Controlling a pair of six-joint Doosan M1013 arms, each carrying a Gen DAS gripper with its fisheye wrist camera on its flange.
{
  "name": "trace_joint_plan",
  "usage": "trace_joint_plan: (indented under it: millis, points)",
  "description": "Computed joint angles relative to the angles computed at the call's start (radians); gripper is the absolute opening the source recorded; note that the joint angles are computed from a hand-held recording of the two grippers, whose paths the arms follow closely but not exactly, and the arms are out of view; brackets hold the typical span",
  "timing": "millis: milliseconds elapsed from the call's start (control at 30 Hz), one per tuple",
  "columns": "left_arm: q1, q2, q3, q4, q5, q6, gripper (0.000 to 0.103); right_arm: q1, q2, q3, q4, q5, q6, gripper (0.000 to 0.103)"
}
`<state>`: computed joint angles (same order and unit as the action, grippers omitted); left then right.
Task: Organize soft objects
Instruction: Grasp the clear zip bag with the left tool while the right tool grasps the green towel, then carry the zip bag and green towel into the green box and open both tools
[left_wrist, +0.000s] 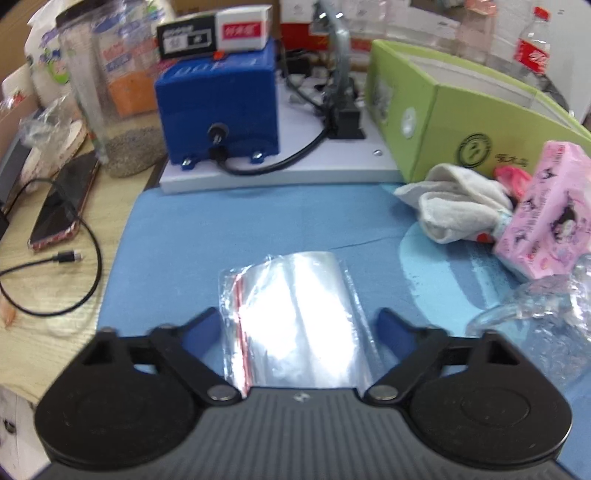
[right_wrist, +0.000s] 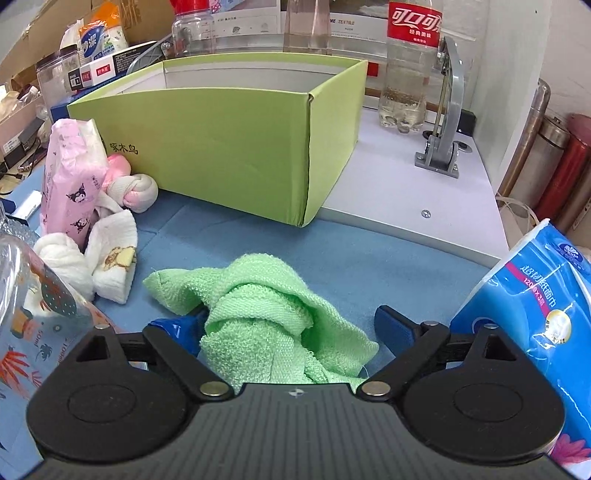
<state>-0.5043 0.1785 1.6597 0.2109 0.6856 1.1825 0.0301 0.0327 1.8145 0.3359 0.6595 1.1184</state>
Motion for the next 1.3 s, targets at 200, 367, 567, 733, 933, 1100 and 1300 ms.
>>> trace_joint_plan:
  millis: [200, 367, 567, 733, 933, 1100, 1300]
  points:
    - [0.024, -0.017, -0.008, -0.145, 0.014, 0.072, 0.019, -0.008, -0.028, 0.013, 0.029, -0.005, 0.035, 0.016]
    - [0.034, -0.048, -0.017, -0.255, -0.027, 0.162, 0.019, -0.025, -0.095, 0.036, 0.06, -0.033, 0.029, 0.016]
    - [0.026, 0.008, -0.169, -0.37, -0.062, 0.313, 0.019, -0.027, -0.107, -0.028, 0.154, -0.106, -0.05, 0.016]
    - [0.008, 0.13, -0.365, -0.385, -0.011, 0.367, 0.019, 0.002, -0.008, -0.147, 0.184, -0.137, -0.074, 0.017]
    - [-0.008, 0.271, -0.544, -0.351, 0.089, 0.363, 0.019, 0.038, 0.131, -0.277, 0.111, -0.083, -0.014, 0.017]
    - [-0.02, 0.325, -0.594, -0.327, 0.134, 0.381, 0.026, 0.05, 0.198, -0.324, 0.097, -0.018, -0.014, 0.023]
    - [-0.035, 0.316, -0.568, -0.237, 0.086, 0.317, 0.066, 0.074, 0.212, -0.333, -0.027, -0.001, 0.112, 0.031]
